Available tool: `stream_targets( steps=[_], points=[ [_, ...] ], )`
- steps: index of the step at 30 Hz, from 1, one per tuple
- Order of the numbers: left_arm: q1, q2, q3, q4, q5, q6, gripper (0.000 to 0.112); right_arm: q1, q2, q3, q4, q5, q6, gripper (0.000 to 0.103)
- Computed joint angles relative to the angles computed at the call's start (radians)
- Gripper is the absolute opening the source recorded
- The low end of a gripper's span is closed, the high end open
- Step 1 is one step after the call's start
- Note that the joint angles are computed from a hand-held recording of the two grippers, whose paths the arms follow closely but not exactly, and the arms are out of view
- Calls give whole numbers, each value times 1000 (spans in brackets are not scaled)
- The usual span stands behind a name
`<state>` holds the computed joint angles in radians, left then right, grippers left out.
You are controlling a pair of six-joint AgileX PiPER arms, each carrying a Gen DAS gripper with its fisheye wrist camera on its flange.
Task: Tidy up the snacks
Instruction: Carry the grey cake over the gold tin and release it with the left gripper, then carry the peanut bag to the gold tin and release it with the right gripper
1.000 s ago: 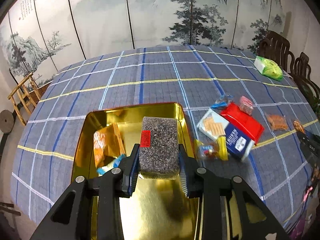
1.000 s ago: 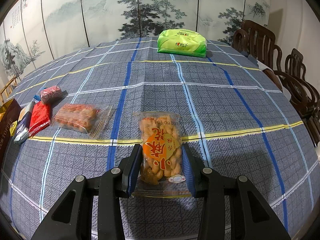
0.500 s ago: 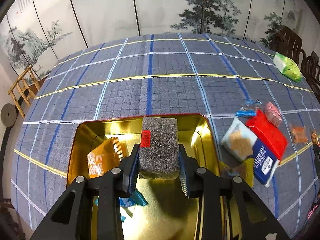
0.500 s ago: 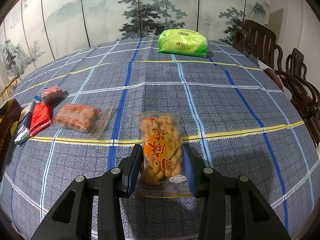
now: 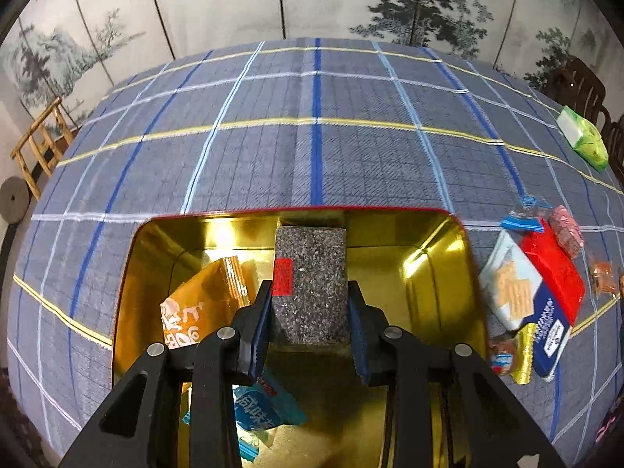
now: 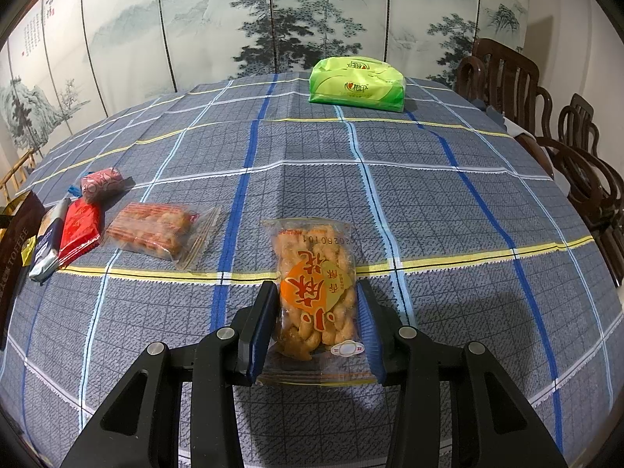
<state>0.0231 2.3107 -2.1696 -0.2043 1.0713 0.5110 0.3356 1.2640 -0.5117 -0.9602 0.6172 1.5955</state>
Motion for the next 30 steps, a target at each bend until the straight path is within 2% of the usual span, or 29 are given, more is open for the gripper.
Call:
stream_targets(
  steps=[5, 8, 12, 13, 16, 20, 23, 25, 30],
  points=[
    [8, -10, 22, -2, -15, 12, 32, 0, 0, 1, -1, 0, 1, 44],
    [11, -42, 67, -2, -55, 28, 35, 1, 0, 1, -1, 1, 2, 44],
    [25, -104, 132, -27, -98, 59, 55, 1, 0, 1, -1, 1, 2, 44],
    [36, -125, 151, -45, -105, 70, 56, 1, 0, 0, -1, 1, 3, 44],
    [78, -232, 282, -130, -166, 133, 57, 2, 0, 0, 0, 2, 3, 44],
    [158, -387, 479, -251, -233, 244, 63, 3, 0, 0, 0, 3, 3, 44],
    [244, -517, 656, -348, -306, 339, 72, 5, 2, -2, -1, 9, 2, 44],
    [292, -581, 735, -371, -345, 360, 89, 21, 11, -10, -1, 26, 8, 43],
    [438, -661, 839, -523, -332, 548, 89, 76, 14, -36, 60, 50, -7, 41]
  ],
)
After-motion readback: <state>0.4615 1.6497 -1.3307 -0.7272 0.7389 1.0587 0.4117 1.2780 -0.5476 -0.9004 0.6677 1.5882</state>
